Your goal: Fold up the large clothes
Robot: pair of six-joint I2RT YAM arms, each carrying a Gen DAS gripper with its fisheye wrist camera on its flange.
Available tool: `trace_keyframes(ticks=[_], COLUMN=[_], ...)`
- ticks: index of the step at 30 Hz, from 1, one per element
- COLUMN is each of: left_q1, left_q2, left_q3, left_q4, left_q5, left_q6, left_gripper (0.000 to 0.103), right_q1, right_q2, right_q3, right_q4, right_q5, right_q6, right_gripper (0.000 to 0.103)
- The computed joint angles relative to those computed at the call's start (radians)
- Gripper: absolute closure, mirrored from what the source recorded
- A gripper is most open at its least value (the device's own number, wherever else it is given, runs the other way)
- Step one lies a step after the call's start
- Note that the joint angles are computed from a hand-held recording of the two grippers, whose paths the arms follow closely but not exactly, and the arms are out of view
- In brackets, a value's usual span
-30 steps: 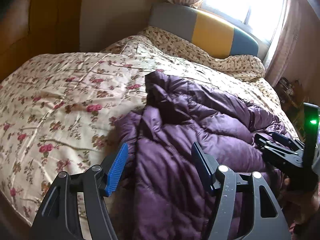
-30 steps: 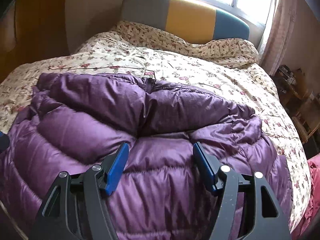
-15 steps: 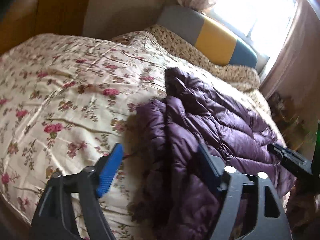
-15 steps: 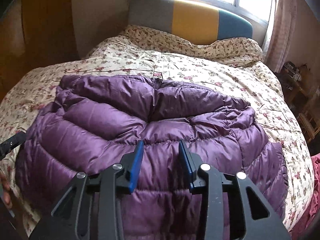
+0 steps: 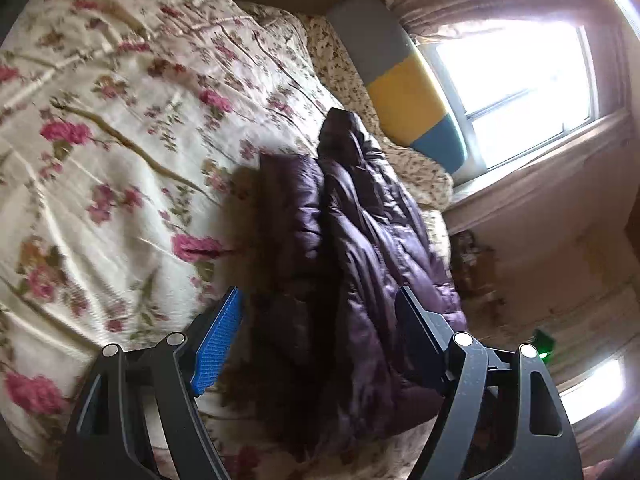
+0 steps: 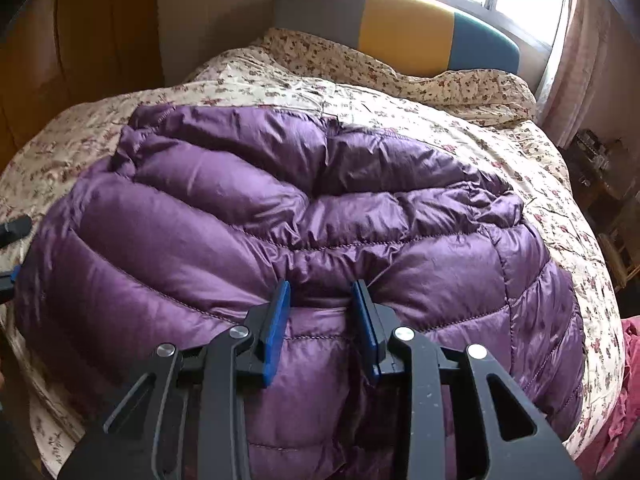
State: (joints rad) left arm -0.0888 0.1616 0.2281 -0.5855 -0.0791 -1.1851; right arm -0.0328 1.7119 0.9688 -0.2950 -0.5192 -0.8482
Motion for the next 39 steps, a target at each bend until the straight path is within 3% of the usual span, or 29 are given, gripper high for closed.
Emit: trace_keyframes(ticks=[9,11,13,16,20,25,31,39], left_q1=[0.051,0.056,0.037,-0.01,-0.11,-0.233,-0.312,-0.387], left_q2=[0.102,0.135,0.157,0.14,0.127,0.237,0.41,0.705], left_q3=[-0.055,-0.057,-0.056,-0.047,-0.006,0.102,0.233,0.44], left_q4=[0.224,0.259,0.282,0.287,0.265,0.272,0.298,0.374], left_q5=[0.127,0.146,0.145,0.117,0.017,-0.099,-0.153,-0.174], left_q6=[-0.009,0.004,0.008,0.015,0.02,0.065,0.125,0.233], left_gripper=[0.029,0.041,0.066,0.08,0.082,0.084,0.084,0.086], right_q1=[0.001,0.0,0.003,0.003,0.012,0.017,0.01,-0.015], right_q2=[0.048,0.058,0.064,0.076,0.074,0.085,0.096,0.078], right_q3=[-0.024,-0.021,-0.022,-0.022,-0.048,-0.065,-0.109,-0.105], right_q4=[0.067,0.074,0.085,0.098,0.141,0.188,0.273,0.231], right_q5=[0.023,0.024,0.028,0.031,0.047,0.051,0.029,0.003], right_q6=[-0.024,-0.029,-0.028,-0.029,-0.024,-0.011,-0.016,-0.047], right_gripper=[0.072,0.072,0.072,0.072,0.073,0.073,0.073,0.072])
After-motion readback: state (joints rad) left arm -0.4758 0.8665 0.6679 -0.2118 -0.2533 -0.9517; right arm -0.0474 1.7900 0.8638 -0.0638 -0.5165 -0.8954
